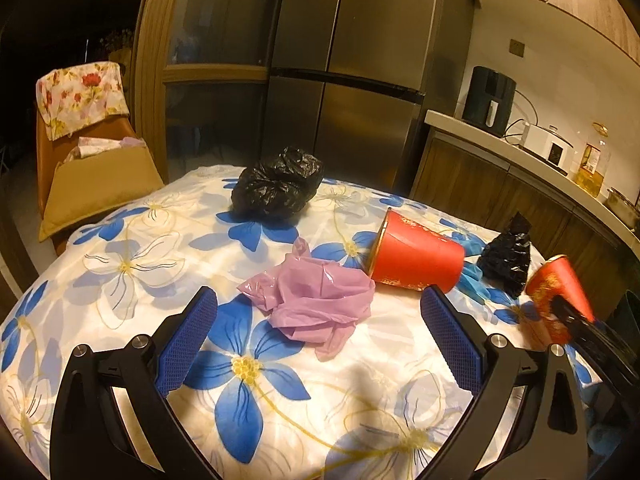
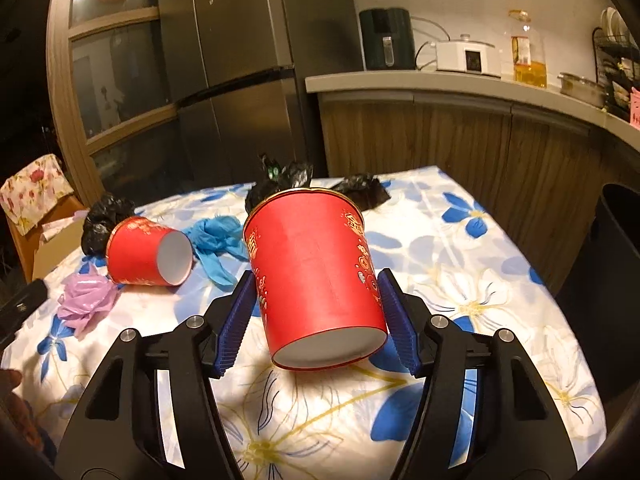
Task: Collect trash
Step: 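Grasp the red paper cup with the right tool while the left tool grasps the pink plastic bag, then carry the red cup and pink bag in both tools over the black bin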
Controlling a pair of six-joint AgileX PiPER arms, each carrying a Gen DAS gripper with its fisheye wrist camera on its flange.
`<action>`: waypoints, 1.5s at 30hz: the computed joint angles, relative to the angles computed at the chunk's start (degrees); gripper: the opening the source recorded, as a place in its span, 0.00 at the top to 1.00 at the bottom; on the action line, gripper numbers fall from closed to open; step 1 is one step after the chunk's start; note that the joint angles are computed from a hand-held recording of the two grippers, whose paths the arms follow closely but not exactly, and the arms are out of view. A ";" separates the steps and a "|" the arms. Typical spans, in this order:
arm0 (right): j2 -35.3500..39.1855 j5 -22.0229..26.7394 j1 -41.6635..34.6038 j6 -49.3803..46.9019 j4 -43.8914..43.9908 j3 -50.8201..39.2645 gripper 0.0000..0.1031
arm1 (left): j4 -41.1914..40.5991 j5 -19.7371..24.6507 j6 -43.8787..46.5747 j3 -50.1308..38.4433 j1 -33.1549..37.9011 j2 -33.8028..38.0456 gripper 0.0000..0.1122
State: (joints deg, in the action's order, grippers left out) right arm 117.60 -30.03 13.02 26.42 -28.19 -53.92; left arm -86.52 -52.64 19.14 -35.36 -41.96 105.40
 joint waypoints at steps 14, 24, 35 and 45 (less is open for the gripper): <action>-8.26 -8.69 -3.88 -0.71 -1.43 11.41 0.40 | 3.15 16.70 3.14 -3.87 12.71 3.43 0.71; -12.66 -12.36 -7.02 0.49 -5.77 17.25 0.40 | 7.67 11.88 -7.21 1.50 6.87 -0.12 0.97; -18.07 -16.18 -13.10 2.06 -11.23 23.50 0.40 | -8.96 -1.46 2.07 -2.01 -10.26 -3.17 0.98; -20.57 -19.68 -23.84 4.83 -18.92 26.15 0.40 | -10.72 -3.95 15.06 -15.71 -16.04 1.79 0.98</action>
State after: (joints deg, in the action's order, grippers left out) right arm 97.02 -49.71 -10.81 31.26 -47.11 -27.78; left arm -97.24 -56.59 34.20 -51.07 -58.00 107.20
